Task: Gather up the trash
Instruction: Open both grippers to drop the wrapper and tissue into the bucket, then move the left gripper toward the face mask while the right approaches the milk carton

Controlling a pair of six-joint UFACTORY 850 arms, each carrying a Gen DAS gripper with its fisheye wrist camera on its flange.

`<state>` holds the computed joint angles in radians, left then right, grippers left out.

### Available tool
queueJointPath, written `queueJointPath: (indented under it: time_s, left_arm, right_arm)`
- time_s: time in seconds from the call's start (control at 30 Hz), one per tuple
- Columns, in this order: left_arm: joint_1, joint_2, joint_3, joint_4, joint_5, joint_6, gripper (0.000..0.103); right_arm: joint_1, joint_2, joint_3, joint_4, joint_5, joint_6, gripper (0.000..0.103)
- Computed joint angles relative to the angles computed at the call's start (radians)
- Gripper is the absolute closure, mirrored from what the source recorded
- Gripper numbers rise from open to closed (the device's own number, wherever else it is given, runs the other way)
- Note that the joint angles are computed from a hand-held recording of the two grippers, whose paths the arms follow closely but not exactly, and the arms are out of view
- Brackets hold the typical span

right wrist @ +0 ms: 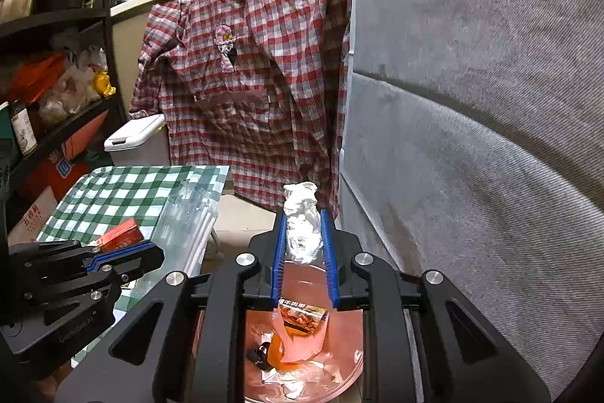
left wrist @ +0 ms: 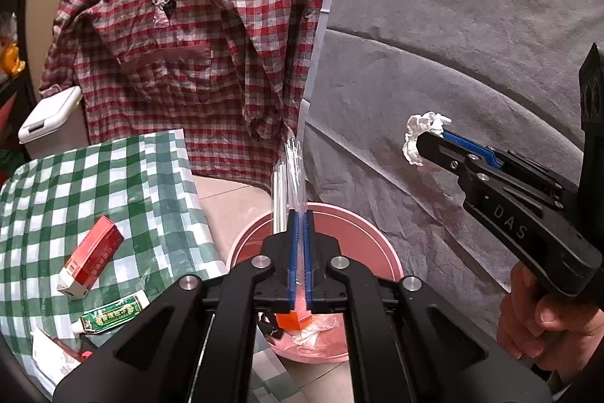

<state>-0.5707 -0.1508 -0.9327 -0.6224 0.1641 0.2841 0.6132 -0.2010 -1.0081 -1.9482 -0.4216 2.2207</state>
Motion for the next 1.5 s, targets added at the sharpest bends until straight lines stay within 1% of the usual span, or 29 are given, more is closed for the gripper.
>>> queueJointPath:
  time_s: [0.03,0.07,0.1,0.13,0.2,0.3,0.47,0.57,0.63,0.7,0.77,1.0,1.1,1.17,1.23,1.3,1.4,1.47,1.5]
  left_arm:
    - [0.003,-0.005,-0.005,0.0,-0.004,-0.001,0.096]
    - [0.003,-0.007,-0.007,-0.015,-0.004,0.014,0.093]
    - [0.005,-0.009,-0.007,-0.026,-0.003,0.023,0.092]
    - [0.009,-0.009,-0.007,-0.001,-0.006,-0.005,0.092]
    - [0.014,-0.008,-0.005,0.028,-0.011,-0.039,0.091]
    - [0.018,-0.003,-0.001,0.06,-0.011,-0.076,0.091]
    - [0.02,0.006,0.006,0.068,-0.008,-0.084,0.091]
    - [0.02,0.016,0.015,0.054,-0.004,-0.067,0.091]
    - [0.02,0.028,0.023,0.018,0.003,-0.032,0.091]
    - [0.021,0.043,0.034,-0.049,0.015,0.032,0.091]
    - [0.026,0.063,0.048,-0.081,0.026,0.058,0.091]
    - [0.066,0.161,0.115,-0.079,0.055,0.069,0.091]
    - [0.104,0.214,0.158,-0.069,0.055,0.072,0.091]
    - [0.132,0.244,0.183,-0.052,0.053,0.064,0.091]
    - [0.175,0.282,0.214,-0.023,0.045,0.045,0.091]
    - [0.213,0.319,0.243,-0.024,0.041,0.061,0.091]
    - [0.275,0.368,0.284,0.002,0.031,0.056,0.091]
    - [0.315,0.399,0.31,-0.002,0.026,0.084,0.091]
    - [0.338,0.414,0.323,0.018,0.018,0.073,0.091]
  right_arm:
    - [-0.002,-0.003,-0.002,0.002,0.004,-0.001,0.079]
    - [-0.003,-0.006,-0.005,0.007,0.007,-0.005,0.079]
    - [-0.004,-0.009,-0.007,0.012,0.007,-0.009,0.076]
    - [-0.004,-0.011,-0.009,0.016,0.009,-0.013,0.069]
    - [-0.003,-0.012,-0.009,0.02,0.006,-0.014,0.063]
    - [-0.001,-0.012,-0.01,0.025,0.005,-0.018,0.063]
    - [-0.001,-0.01,-0.007,0.027,0.004,-0.018,0.063]
    - [-0.001,-0.009,-0.006,0.017,0.005,-0.005,0.063]
    - [0.001,-0.006,-0.005,0.009,0.004,0.004,0.063]
    - [0.005,-0.001,0.001,-0.013,-0.003,0.026,0.063]
    - [0.012,0.005,0.009,-0.036,-0.013,0.053,0.063]
    - [0.044,0.016,0.01,-0.095,-0.021,0.127,0.063]
    - [0.069,0.011,0.003,-0.13,-0.024,0.155,0.063]
    - [0.088,0.005,-0.004,-0.157,-0.02,0.172,0.065]
    - [0.103,-0.003,-0.013,-0.19,-0.005,0.192,0.072]
    - [0.123,-0.017,-0.026,-0.239,0.017,0.222,0.075]
    - [0.15,-0.041,-0.048,-0.283,0.042,0.242,0.075]
    - [0.165,-0.067,-0.073,-0.34,0.083,0.277,0.075]
    - [0.173,-0.079,-0.085,-0.358,0.098,0.284,0.075]
